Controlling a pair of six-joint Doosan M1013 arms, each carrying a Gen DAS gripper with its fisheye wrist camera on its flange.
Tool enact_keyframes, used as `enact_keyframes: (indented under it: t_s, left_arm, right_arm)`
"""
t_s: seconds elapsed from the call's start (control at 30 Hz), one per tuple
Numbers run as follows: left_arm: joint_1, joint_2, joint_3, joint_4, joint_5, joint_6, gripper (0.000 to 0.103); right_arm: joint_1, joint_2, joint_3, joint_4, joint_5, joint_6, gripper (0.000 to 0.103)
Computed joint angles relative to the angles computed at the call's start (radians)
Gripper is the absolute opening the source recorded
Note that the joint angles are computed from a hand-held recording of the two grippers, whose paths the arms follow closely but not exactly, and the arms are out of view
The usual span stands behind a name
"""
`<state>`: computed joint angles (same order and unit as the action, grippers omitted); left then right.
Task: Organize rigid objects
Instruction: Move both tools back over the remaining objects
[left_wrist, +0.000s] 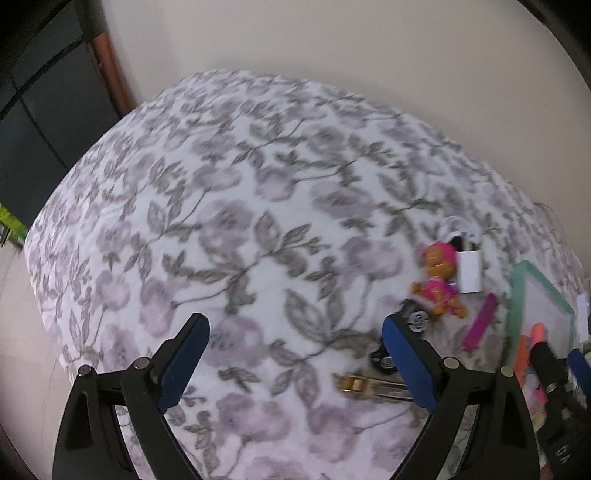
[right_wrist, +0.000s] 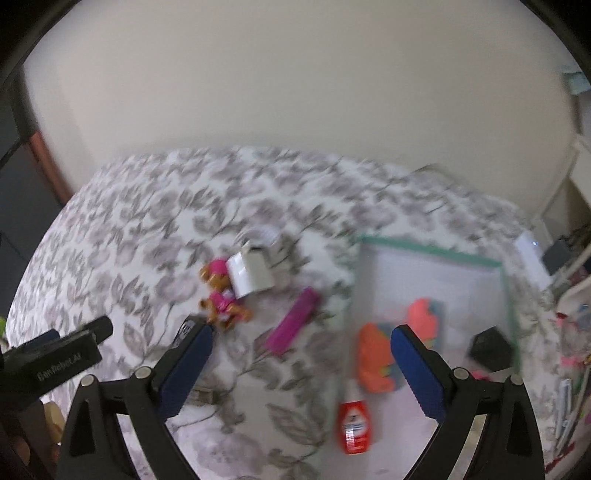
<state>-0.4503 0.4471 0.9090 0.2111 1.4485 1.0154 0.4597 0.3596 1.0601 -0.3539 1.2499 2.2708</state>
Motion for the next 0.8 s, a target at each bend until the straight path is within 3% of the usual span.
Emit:
enact_keyframes:
  t_s: [0.6, 0.8]
  left_arm:
    - [0.038, -0.024, 0.059, 0.059, 0.029, -0.105, 0.095]
    - [0.048, -0.030, 0.069, 0.071, 0.033, -0.118, 0.095]
  right_arm:
    - [0.027, 0.098, -0.023, 0.269, 0.032, -0.101, 0.099]
    - [0.042, 0.125, -0.048, 0.292, 0.050, -0.092, 0.099]
